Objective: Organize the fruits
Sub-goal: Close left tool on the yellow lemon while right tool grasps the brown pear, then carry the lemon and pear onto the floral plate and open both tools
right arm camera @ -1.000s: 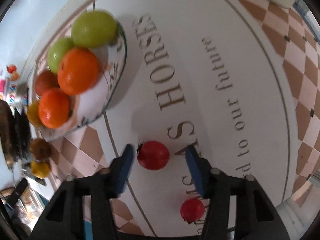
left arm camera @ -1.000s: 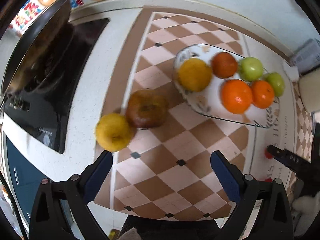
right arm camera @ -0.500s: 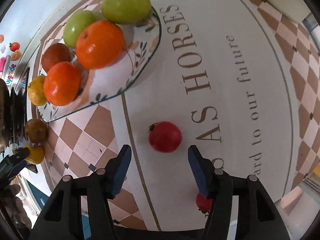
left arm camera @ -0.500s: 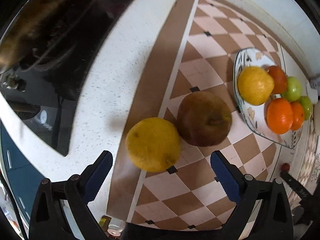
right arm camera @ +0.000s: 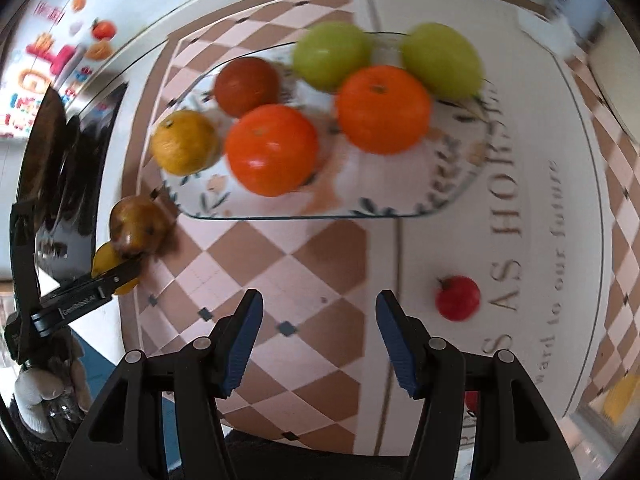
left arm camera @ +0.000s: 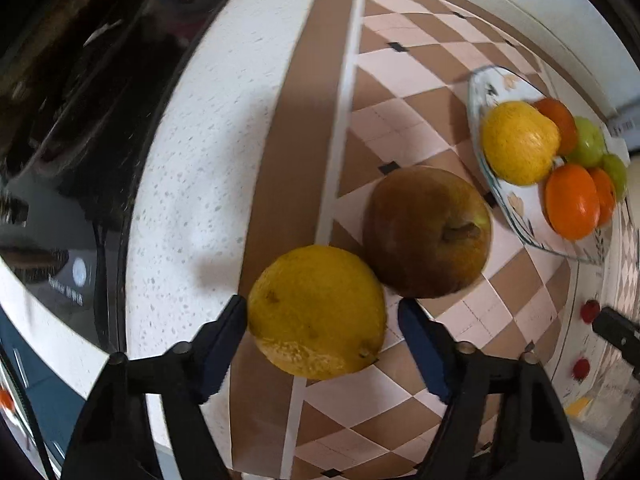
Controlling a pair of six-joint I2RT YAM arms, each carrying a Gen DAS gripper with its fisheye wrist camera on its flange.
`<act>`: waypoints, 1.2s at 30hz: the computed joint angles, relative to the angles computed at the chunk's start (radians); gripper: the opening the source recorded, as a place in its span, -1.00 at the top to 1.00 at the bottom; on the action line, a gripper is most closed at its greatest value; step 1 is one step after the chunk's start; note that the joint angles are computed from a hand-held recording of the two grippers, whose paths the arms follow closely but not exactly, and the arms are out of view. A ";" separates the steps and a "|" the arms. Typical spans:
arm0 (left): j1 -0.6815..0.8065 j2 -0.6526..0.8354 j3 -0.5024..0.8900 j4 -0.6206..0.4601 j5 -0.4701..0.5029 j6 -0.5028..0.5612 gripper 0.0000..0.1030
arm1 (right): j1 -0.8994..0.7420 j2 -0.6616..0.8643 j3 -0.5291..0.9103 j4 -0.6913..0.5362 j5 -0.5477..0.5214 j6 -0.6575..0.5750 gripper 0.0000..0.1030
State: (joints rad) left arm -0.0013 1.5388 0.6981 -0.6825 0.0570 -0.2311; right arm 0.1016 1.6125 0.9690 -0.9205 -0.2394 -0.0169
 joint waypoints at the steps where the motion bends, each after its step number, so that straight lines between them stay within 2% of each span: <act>1: -0.015 0.000 0.000 -0.001 -0.033 0.004 -0.19 | 0.016 0.003 0.010 -0.005 -0.005 0.003 -0.20; 8: 0.065 -0.070 -0.051 -0.014 0.009 0.010 -0.19 | 0.099 0.047 0.083 -0.008 -0.064 0.025 -0.20; 16: 0.196 -0.243 -0.180 -0.090 0.065 0.006 -0.19 | 0.309 0.224 0.295 0.022 -0.154 0.106 -0.20; 22: 0.306 -0.279 -0.216 -0.093 0.066 0.050 -0.19 | 0.491 0.416 0.484 0.012 -0.086 0.118 -0.20; 24: 0.334 -0.279 -0.217 -0.089 0.070 0.066 -0.19 | 0.538 0.450 0.515 0.017 0.011 0.096 -0.26; 28: 0.394 -0.281 -0.213 -0.094 0.074 0.118 -0.19 | 0.577 0.504 0.567 -0.004 0.068 0.045 -0.31; 31: 0.391 -0.285 -0.220 -0.080 0.071 0.125 -0.19 | 0.586 0.528 0.592 -0.023 0.082 0.007 -0.32; 33: 0.397 -0.240 -0.222 -0.031 0.068 0.140 -0.19 | 0.583 0.551 0.614 -0.036 0.075 0.007 -0.32; 36: 0.384 -0.198 -0.172 -0.041 0.064 0.139 -0.19 | 0.584 0.582 0.644 -0.060 0.074 0.004 -0.33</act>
State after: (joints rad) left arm 0.3831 1.3406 0.5257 -0.7231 0.1211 -0.0924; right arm 0.6858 2.1940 1.6128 -0.9800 -0.1658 -0.0131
